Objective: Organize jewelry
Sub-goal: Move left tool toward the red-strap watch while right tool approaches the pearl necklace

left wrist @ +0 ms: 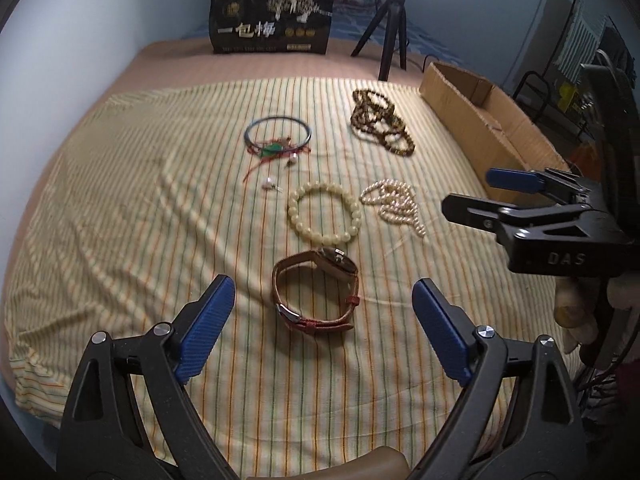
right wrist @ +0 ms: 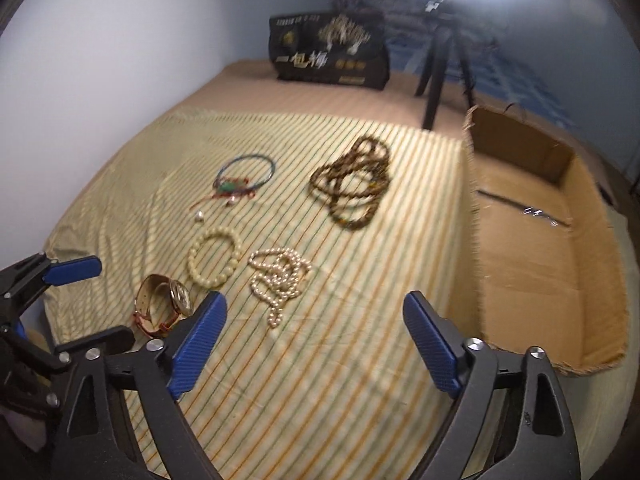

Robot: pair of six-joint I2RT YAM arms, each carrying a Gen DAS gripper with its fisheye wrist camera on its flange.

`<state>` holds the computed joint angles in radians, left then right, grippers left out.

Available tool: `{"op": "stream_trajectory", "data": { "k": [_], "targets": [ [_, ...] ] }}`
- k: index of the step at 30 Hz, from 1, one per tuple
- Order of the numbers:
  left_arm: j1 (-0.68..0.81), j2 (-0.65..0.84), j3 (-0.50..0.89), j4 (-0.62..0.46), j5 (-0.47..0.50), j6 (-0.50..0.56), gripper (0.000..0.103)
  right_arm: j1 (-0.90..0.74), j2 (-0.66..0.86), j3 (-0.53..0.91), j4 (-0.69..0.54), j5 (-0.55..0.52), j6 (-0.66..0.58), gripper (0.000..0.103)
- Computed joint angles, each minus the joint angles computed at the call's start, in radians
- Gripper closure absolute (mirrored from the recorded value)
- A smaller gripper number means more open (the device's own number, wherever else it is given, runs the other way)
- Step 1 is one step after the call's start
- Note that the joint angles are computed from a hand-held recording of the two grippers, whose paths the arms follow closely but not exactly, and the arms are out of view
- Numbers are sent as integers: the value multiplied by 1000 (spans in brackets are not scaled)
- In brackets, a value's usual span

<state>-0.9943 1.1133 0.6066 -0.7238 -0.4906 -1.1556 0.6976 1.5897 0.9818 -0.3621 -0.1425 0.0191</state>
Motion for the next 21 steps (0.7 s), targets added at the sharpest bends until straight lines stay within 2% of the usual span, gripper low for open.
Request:
{"op": "stream_trajectory", "data": {
  "k": [8,14,21],
  "targets": [
    [80,3,-58,83,91,34,20,38,132,103,-38,-10,-20,24],
    [120,15,-82,130,139,59,21,49,221,165,-60,-13,-26,25],
    [157,54,-92,174,180,90,31,60,269,197,-55,0,-33,26]
  ]
}}
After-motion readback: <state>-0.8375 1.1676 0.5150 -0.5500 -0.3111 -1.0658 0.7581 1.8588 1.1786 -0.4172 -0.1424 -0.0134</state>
